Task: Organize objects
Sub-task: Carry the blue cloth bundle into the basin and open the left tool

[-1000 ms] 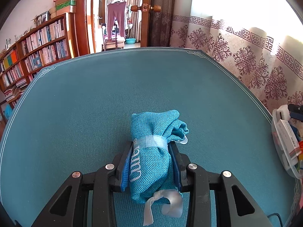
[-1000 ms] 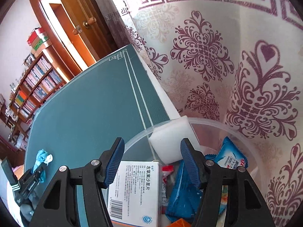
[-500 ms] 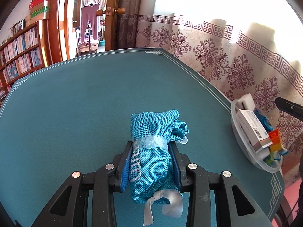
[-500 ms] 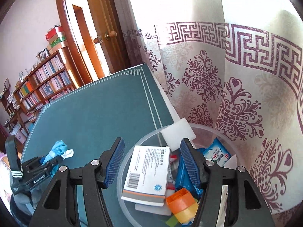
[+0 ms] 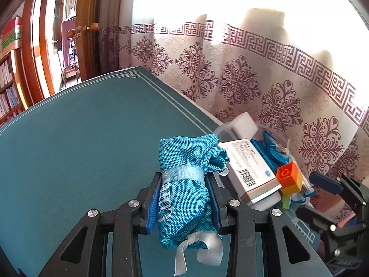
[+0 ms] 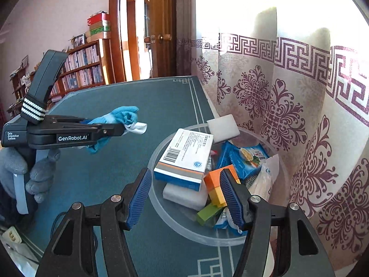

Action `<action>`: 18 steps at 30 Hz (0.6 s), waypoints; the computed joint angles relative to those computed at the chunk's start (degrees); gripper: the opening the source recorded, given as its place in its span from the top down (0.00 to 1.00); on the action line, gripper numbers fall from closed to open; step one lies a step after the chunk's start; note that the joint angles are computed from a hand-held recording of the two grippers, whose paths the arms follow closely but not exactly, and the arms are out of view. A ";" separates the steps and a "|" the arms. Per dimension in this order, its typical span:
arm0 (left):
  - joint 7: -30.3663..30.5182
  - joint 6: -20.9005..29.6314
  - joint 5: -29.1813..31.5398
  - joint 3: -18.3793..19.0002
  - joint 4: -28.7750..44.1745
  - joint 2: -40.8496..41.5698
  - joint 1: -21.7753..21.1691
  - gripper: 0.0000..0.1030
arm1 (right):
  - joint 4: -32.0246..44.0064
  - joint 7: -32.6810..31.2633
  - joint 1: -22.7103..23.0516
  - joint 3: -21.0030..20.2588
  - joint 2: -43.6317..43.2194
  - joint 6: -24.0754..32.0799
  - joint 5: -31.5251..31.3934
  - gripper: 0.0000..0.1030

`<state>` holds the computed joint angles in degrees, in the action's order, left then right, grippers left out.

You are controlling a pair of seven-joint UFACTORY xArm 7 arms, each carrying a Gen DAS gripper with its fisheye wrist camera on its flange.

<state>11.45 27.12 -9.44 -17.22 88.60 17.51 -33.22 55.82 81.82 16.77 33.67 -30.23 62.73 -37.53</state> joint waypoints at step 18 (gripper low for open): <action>-6.71 14.38 7.71 1.93 25.36 14.98 -12.82 0.62 | -5.86 0.81 -2.03 1.19 -6.58 -8.23 1.25 0.39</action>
<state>4.74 41.49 -1.73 -15.29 113.97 32.49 -46.04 49.96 82.63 14.74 34.86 -36.81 54.50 -36.29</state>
